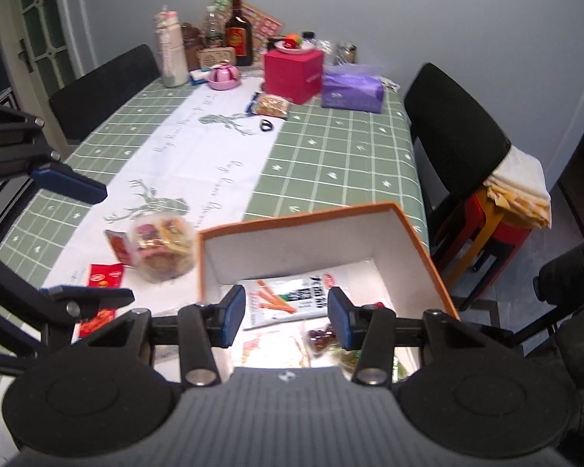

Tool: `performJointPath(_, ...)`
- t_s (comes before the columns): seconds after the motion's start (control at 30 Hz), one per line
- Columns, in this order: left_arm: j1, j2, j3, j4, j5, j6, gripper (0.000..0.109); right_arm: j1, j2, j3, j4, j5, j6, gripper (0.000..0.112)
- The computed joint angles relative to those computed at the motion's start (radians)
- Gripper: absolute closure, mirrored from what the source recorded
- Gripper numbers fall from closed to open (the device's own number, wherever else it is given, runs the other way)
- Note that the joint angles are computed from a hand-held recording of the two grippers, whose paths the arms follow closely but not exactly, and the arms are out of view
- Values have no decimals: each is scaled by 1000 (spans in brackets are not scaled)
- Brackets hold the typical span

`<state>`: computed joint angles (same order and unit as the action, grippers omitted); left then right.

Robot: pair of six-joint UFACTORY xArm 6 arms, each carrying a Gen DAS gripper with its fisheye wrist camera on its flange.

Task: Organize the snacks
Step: 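Withdraw both tools from the box back over the table snacks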

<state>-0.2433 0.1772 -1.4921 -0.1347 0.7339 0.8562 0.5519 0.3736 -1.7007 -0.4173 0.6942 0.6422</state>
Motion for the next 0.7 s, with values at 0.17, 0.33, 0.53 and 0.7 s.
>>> performJointPath(0.17,46,-82,89,-48,-24,36,25,49,-3,-20,-41,-6,24,65)
performJointPath(0.33,95,-148,195,-96,-57,72,25,83,-3,-8,-74,-10,70,65)
performJointPath(0.53,150,-192,303,-147,-82,113,25,121,7,29,-77,-27,104,65)
performJointPath(0.7,189,-194,358,-192,-92,118,25,142,12,79,-71,-52,133,65)
